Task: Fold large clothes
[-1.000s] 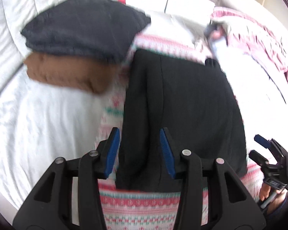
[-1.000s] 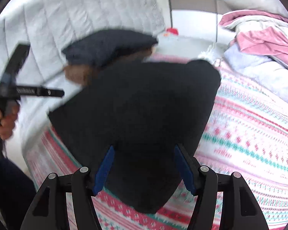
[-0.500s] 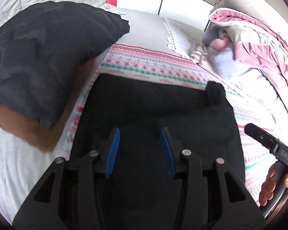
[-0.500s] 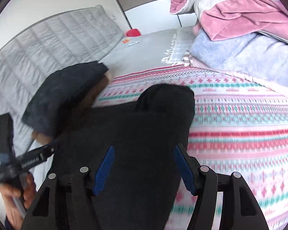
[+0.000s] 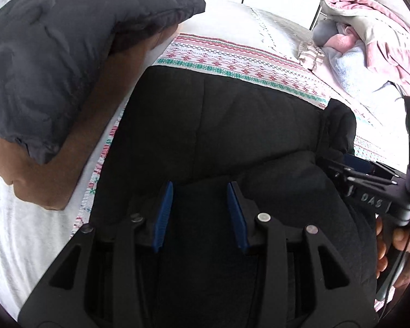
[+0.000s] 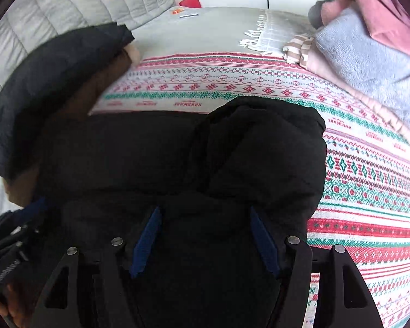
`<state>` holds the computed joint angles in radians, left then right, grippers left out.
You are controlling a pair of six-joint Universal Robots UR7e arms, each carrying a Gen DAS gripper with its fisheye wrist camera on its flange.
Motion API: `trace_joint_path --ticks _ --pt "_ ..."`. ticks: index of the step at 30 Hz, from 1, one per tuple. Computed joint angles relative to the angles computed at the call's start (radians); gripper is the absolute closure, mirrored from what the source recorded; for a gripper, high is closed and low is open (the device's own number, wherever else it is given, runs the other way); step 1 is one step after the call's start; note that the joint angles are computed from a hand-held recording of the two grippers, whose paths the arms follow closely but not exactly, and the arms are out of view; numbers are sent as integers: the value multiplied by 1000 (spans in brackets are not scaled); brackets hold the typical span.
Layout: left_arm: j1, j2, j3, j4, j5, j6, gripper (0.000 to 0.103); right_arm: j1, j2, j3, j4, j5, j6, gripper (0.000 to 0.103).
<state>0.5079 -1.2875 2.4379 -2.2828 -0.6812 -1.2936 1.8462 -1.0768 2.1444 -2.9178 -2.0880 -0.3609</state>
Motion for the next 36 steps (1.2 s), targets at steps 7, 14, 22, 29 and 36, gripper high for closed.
trace_joint_path --ticks 7,14,22,29,36 --pt "-19 -26 12 -1 -3 13 59 72 -36 51 -147 -88 -47 33" --pt "-128 -206 39 137 -73 -107 57 136 -330 229 -157 -101 -79 29" --pt "-320 -468 122 365 -204 -353 40 101 -671 360 83 11 -33 22" --pt "-460 -733 186 576 -315 -537 38 -73 -787 356 284 236 32 21" --pt "-515 -858 260 555 -396 -580 31 -148 -835 351 382 333 60 21"
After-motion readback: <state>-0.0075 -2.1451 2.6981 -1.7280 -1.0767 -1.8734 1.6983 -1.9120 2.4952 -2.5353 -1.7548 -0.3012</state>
